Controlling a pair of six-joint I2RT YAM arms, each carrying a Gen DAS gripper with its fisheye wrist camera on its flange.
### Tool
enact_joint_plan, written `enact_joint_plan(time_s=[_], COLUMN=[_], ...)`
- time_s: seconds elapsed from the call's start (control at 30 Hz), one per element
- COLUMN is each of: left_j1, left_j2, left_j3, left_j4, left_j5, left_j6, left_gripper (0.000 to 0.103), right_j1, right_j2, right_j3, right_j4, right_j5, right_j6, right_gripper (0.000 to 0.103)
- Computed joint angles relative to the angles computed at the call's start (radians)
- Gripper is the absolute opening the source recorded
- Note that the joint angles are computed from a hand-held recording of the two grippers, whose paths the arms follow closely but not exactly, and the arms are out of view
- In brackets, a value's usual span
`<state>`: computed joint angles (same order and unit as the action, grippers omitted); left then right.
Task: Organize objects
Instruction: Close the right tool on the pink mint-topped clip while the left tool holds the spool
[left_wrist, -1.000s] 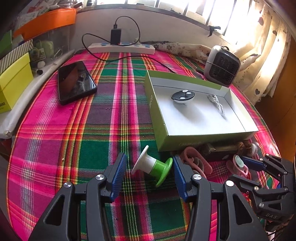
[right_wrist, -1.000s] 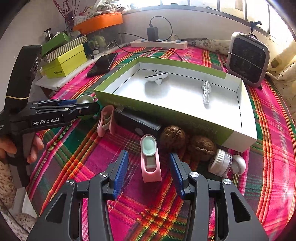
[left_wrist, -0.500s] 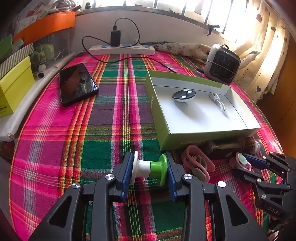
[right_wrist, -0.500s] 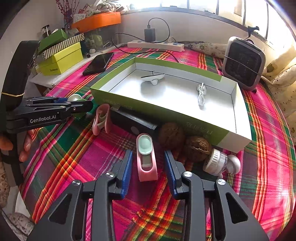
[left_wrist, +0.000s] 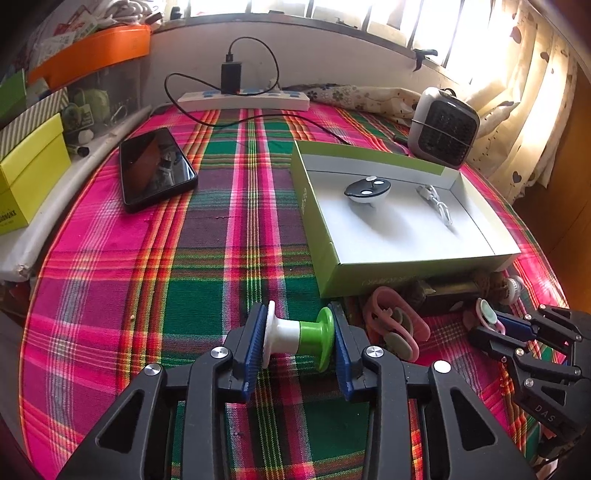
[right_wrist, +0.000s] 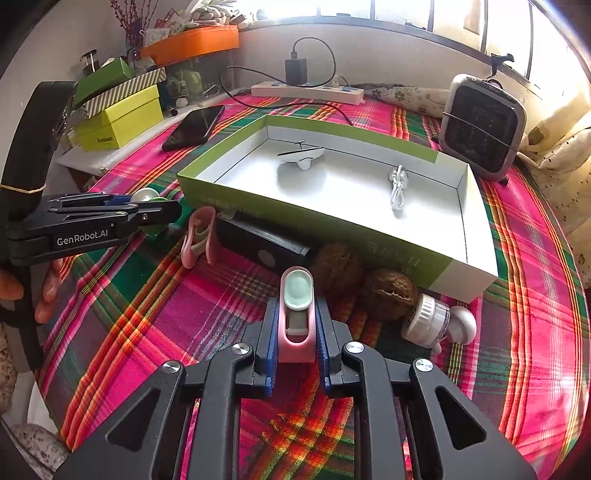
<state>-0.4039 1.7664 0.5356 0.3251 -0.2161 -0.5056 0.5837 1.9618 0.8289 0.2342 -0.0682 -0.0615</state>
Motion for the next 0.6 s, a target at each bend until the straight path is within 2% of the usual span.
enact_joint_plan(time_s=[0.6], left_j1=[-0.004], left_j2=[-0.01], left_j3=[-0.004], left_j4=[-0.006], left_j5=[-0.003], left_j6=[-0.003], left_gripper=[0.031], right_j1=[-0.004], right_j2=[-0.007], right_j3=[-0.006], right_j4=[-0.002], right_j5=[-0.016], right_j6=[0.008], right_gripper=[0.018])
